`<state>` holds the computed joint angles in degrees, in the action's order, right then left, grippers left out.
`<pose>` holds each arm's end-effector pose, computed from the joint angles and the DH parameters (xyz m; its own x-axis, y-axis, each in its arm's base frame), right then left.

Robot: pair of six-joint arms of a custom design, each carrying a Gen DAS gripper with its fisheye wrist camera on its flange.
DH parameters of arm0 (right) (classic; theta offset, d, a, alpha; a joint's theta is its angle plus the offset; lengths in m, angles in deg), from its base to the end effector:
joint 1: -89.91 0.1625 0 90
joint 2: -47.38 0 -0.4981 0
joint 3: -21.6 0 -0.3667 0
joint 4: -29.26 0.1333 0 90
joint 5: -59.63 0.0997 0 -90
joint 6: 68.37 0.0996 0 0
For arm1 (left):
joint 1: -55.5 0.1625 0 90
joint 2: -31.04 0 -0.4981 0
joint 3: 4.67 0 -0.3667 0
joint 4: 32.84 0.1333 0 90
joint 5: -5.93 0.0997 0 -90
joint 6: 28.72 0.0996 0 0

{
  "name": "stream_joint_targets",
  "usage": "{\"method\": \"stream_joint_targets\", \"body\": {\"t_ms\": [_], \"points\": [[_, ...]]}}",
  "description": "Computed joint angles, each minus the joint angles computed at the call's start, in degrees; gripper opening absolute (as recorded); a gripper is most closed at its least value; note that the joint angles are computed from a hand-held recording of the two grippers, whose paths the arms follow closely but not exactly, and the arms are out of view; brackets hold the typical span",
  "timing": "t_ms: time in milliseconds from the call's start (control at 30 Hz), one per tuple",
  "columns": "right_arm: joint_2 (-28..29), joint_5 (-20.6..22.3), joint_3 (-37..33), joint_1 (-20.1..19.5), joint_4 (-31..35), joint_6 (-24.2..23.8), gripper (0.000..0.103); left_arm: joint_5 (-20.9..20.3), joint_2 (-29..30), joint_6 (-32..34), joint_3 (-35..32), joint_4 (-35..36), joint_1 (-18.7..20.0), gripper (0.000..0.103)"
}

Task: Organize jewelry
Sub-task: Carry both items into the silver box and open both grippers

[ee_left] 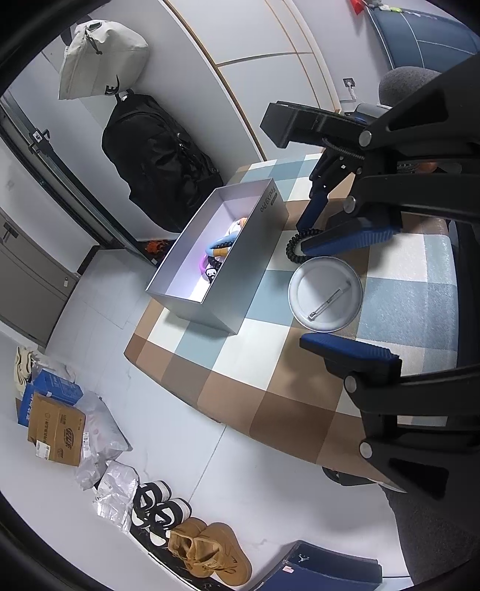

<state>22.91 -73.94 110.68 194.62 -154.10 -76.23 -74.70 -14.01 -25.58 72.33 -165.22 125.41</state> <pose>0.2486 -0.6923 0.0222 -0.7471 0.0194 0.6644 -0.3279 0.8587 -0.3938 -0.1271 -0.7829 0.2424 -0.9168 0.3614 -0.1698 0.3886 0.9052 -0.1720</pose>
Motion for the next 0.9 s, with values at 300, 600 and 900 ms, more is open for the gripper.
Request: {"method": "stream_joint_targets", "body": {"t_ms": [300, 600, 900], "points": [[-2.9, 5.8, 3.4, -0.9, -2.4, 3.6, 0.048, 0.6, 0.7, -0.3, 0.0, -1.2, -0.6, 0.037], [-5.6, 12.0, 6.5, -0.4, -8.2, 3.9, 0.048, -0.3, 1.7, -0.2, -1.1, -2.8, -1.6, 0.037], [-7.1, 15.2, 6.0, -0.6, -13.5, 3.1, 0.048, 1.3, 4.6, 0.2, -5.2, -1.5, -3.4, 0.037]]}}
